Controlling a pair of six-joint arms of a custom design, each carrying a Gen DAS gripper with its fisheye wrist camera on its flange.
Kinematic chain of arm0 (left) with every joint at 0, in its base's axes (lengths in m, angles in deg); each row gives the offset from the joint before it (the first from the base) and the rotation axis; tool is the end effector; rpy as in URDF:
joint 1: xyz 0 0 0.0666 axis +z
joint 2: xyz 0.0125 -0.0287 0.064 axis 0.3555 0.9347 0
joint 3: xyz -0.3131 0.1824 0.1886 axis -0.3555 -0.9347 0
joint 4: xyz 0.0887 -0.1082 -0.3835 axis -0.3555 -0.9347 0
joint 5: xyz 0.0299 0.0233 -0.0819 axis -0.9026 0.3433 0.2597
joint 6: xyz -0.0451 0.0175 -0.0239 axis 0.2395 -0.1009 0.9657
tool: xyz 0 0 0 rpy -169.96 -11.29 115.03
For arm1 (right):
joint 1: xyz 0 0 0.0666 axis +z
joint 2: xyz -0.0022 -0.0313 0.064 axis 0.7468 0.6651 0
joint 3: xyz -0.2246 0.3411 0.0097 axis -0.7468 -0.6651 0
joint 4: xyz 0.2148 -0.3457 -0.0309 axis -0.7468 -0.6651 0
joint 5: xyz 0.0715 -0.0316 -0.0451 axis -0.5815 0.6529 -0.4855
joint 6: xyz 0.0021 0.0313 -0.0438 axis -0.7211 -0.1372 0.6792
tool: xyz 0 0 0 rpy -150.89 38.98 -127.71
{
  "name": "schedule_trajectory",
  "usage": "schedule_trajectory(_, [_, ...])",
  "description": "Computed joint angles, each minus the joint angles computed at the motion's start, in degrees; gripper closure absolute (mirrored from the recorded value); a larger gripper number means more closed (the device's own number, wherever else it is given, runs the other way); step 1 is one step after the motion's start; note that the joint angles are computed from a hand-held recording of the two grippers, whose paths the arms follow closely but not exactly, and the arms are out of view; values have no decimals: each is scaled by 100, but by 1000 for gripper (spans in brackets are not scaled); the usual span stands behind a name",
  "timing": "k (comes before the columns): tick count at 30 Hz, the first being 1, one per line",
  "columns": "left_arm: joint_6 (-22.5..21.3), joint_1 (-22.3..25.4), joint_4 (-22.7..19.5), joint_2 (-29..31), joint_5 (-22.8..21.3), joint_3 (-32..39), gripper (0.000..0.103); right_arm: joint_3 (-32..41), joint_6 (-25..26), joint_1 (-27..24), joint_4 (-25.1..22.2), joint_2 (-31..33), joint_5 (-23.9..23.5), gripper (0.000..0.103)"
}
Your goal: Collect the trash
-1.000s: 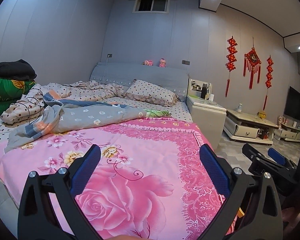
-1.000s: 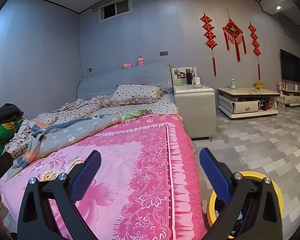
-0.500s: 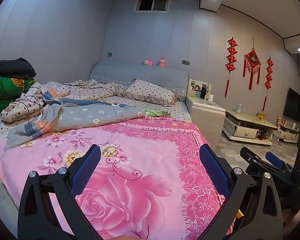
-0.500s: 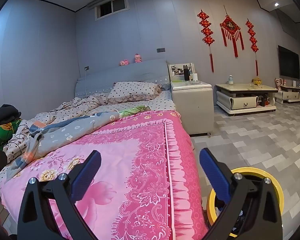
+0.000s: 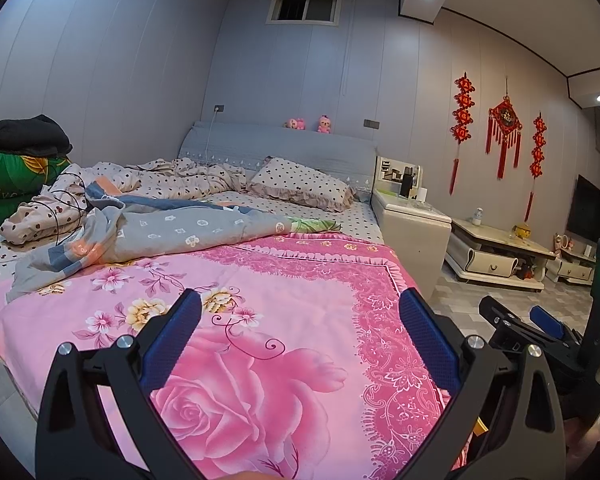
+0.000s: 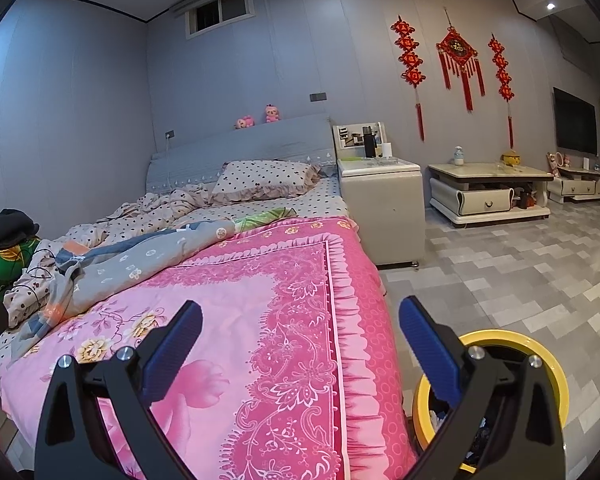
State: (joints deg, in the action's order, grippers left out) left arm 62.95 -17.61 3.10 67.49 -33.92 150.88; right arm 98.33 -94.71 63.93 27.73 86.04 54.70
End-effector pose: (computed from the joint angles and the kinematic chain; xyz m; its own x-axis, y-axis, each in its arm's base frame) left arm 0.4448 -0.3277 0.5763 -0.2660 -0.1467 -0.9527 0.0024 0.9882 -0.1528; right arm 0.4872 0.1257 0.5508 -0.3365 0.1664 -0.9269 0.0739 0.9859 0.1501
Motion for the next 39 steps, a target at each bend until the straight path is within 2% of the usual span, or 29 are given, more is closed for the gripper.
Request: schedule_trajectory(39, [48, 12, 71, 1, 55, -118, 8, 8, -166, -11, -132, 66, 17, 8])
